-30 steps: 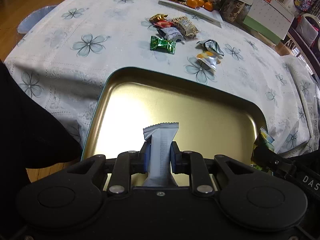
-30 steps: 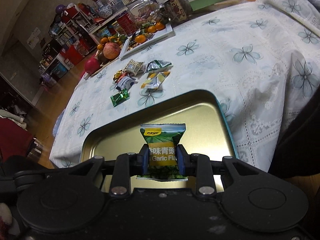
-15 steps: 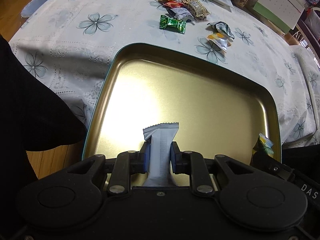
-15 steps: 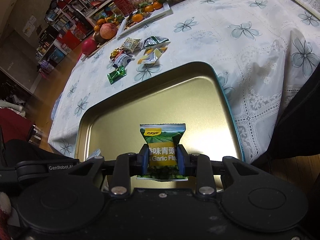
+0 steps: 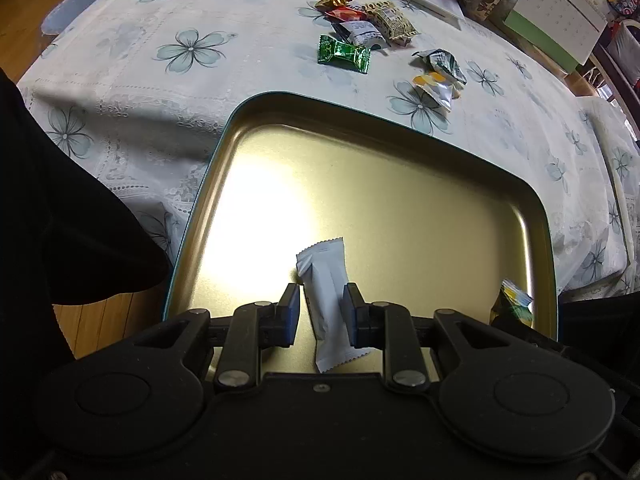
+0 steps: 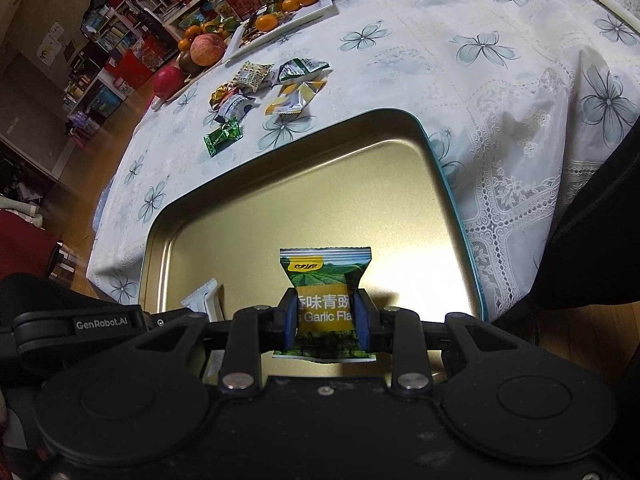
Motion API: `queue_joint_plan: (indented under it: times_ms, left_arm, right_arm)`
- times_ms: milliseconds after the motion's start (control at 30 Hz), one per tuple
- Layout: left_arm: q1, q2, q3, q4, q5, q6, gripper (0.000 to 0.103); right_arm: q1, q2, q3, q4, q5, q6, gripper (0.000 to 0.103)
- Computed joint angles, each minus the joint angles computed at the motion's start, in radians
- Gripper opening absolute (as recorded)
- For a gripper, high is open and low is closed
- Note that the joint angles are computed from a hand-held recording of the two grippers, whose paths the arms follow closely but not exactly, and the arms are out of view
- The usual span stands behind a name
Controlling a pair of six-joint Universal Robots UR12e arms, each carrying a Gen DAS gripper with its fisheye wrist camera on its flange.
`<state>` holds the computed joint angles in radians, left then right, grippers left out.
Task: Organize snacks
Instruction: 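Release the white bar with the left gripper while the right lowers the green bag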
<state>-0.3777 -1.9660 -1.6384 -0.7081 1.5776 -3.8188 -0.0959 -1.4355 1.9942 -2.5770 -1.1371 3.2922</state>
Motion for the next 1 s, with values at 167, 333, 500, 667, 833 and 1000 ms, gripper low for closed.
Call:
queue_joint_plan:
  times_ms: [167, 333, 500, 667, 833, 1000]
  left_arm:
    - [0.002, 0.000, -0.002, 0.002, -0.004, -0.002, 0.032]
    - [0.001, 0.000, 0.000, -0.001, -0.003, 0.005, 0.032]
    - [0.000, 0.000, 0.000, -0.001, 0.000, 0.006, 0.032]
    - [-0.001, -0.001, 0.001, -0.002, 0.002, 0.004, 0.032]
    - [-0.003, 0.001, 0.001, 0.003, 0.008, 0.006, 0.032]
    - [-0.010, 0.006, -0.002, 0.024, 0.033, 0.004, 0.032]
  right_arm:
    - [0.001, 0.001, -0.001, 0.000, -0.006, 0.000, 0.033]
    - [-0.002, 0.000, 0.002, -0.010, -0.003, 0.005, 0.033]
    - [-0.001, 0.000, 0.002, -0.011, -0.004, 0.007, 0.033]
    - [0.000, -0.001, 0.003, -0.013, -0.006, 0.007, 0.033]
    - [0.000, -0.004, 0.004, -0.019, -0.010, 0.006, 0.033]
    - [0.001, -0.009, 0.005, -0.030, -0.008, 0.005, 0.033]
